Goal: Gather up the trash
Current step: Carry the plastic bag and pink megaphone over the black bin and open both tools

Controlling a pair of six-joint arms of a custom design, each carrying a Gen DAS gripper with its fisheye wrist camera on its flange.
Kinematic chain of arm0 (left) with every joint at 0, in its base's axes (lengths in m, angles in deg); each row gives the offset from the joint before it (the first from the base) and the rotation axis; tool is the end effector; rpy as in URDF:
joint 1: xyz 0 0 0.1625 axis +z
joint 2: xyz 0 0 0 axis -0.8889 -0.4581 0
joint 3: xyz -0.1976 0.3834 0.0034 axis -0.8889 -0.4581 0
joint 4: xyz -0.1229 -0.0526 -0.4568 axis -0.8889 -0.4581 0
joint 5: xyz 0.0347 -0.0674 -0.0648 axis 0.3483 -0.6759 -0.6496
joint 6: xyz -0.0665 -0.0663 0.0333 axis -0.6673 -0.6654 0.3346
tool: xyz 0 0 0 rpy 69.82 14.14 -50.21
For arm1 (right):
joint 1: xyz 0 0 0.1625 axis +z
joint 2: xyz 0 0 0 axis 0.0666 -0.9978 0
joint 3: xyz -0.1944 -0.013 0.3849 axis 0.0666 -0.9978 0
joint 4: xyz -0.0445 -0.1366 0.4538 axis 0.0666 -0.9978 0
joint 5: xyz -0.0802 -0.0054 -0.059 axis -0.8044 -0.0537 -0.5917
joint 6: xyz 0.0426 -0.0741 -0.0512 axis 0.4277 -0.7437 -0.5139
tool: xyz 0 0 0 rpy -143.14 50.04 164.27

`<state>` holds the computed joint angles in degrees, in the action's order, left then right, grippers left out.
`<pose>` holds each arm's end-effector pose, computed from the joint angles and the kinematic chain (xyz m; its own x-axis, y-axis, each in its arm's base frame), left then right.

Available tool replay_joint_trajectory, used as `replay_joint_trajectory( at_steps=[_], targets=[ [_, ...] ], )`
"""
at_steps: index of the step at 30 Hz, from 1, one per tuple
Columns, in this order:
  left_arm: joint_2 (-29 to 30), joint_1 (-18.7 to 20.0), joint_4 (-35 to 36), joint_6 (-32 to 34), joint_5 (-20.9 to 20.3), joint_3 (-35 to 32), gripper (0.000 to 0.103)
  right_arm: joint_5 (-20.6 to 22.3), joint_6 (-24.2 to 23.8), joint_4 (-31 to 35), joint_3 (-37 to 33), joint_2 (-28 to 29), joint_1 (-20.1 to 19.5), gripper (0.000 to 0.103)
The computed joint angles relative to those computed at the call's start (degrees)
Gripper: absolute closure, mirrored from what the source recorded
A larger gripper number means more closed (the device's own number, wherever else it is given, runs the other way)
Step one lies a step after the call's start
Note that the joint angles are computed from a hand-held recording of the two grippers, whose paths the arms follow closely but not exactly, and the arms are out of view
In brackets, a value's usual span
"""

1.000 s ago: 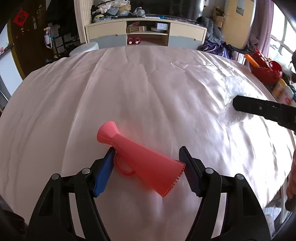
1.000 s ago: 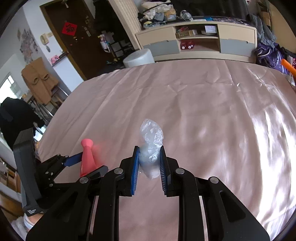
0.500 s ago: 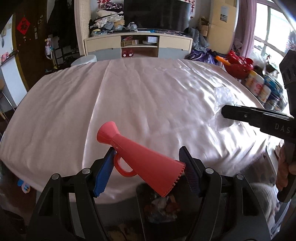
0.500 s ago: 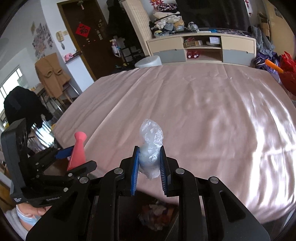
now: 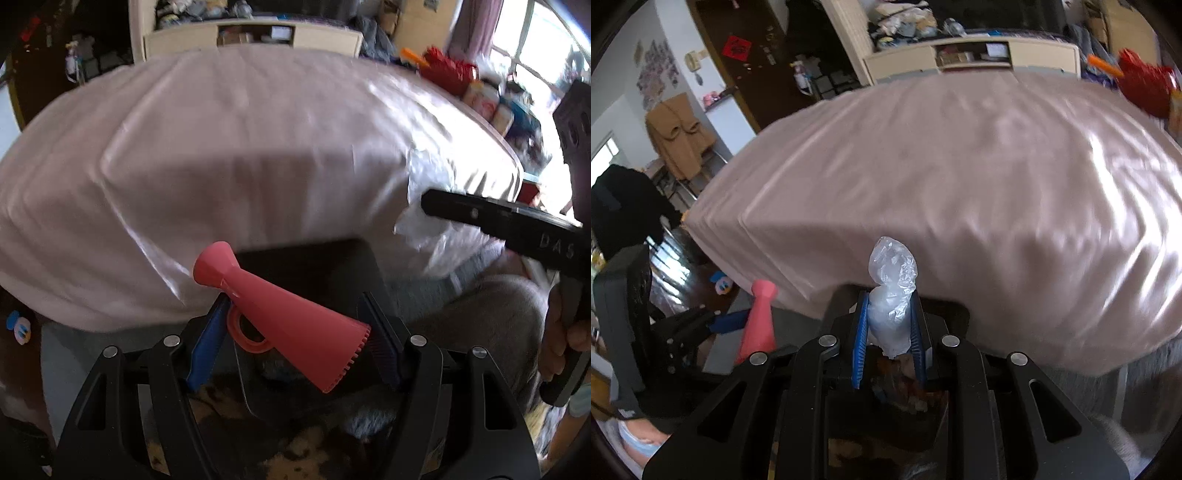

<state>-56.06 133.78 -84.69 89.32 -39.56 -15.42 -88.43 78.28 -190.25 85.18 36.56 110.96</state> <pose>-0.0935 -0.8093 0.3279 -0.6503 0.5863 -0.4830 0.6959 0.7148 -0.0692 0.4299 -0.7595 0.0582 -0.8939 0.0752 0.4420 -0.2326 0.7650 -0.6006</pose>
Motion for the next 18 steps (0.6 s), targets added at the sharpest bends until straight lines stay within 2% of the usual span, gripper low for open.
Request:
replay_joint_trajectory(
  at_steps=[6, 8, 18],
  targets=[
    [0.26, 1.37, 1.56, -1.75, 0.21, 1.70, 0.036, -0.80, 5.17, -0.20, 2.94, 0.36, -1.03, 0.081],
    [0.43, 1.57, 1.93, -1.95, 0.32, 2.13, 0.036, 1.23, 6.93, -0.61, 3.89, 0.31, -1.67, 0.081],
    [2.09, 2.62, 3.93, -1.65, 0.74, 2.05, 0.036, 1.76, 10.70, 2.02, 2.86, 1.80, -2.38, 0.078]
  ],
)
